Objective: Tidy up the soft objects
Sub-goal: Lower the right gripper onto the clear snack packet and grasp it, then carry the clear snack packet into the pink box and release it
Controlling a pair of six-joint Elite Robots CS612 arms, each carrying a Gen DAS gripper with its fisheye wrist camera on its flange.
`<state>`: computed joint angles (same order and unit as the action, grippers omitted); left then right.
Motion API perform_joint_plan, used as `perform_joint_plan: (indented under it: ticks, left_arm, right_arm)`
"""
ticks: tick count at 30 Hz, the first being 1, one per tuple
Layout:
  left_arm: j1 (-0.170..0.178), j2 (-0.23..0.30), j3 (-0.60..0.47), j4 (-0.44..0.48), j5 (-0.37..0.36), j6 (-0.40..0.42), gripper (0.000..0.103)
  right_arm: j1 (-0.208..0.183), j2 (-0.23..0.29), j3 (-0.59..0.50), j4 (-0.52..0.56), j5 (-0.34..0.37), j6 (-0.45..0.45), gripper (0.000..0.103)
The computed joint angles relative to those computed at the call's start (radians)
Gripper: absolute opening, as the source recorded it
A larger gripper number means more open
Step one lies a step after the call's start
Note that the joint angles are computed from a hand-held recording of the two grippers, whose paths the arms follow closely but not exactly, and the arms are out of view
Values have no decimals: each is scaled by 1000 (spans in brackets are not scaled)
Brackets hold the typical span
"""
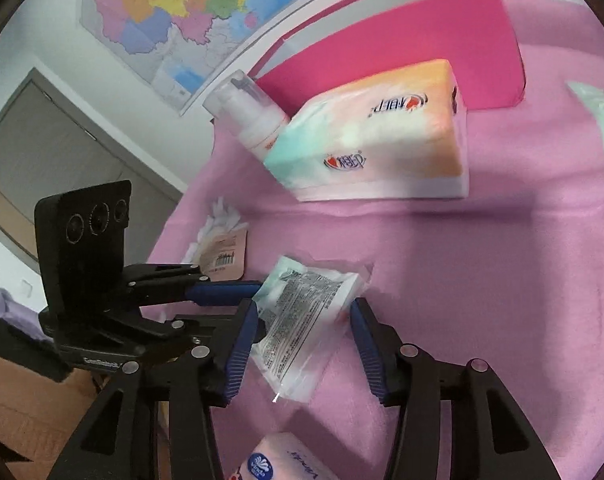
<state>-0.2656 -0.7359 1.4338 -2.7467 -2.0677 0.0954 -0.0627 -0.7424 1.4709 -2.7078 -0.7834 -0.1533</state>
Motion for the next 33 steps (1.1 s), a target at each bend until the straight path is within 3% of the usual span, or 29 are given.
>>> perform_joint_plan:
  ticks: [3,4,12,20,28,33]
  left_arm:
    - [5,5,-8,5,-21,-19,37]
    - [5,5,-10,5,-25,-20,37]
    - [9,15,-25,-4,-60,-81,38]
    - [3,-6,-22,-115,-55,-100,38]
    - [4,-6,-100,-186,-7,-84,38]
    - [4,16,-186,-180,79,-84,38]
  right_arm:
    - [-1,6,-6,-16,-7,30,26]
    - [-4,5,-5,-21,6,34,24]
    - [2,3,-7,-25,10,-7,17]
    - [-11,-19,4,-138,50,15,12]
    - [-19,-6,-74,-266,72,74,12]
    - [-12,50,-206,-303,91,130,12]
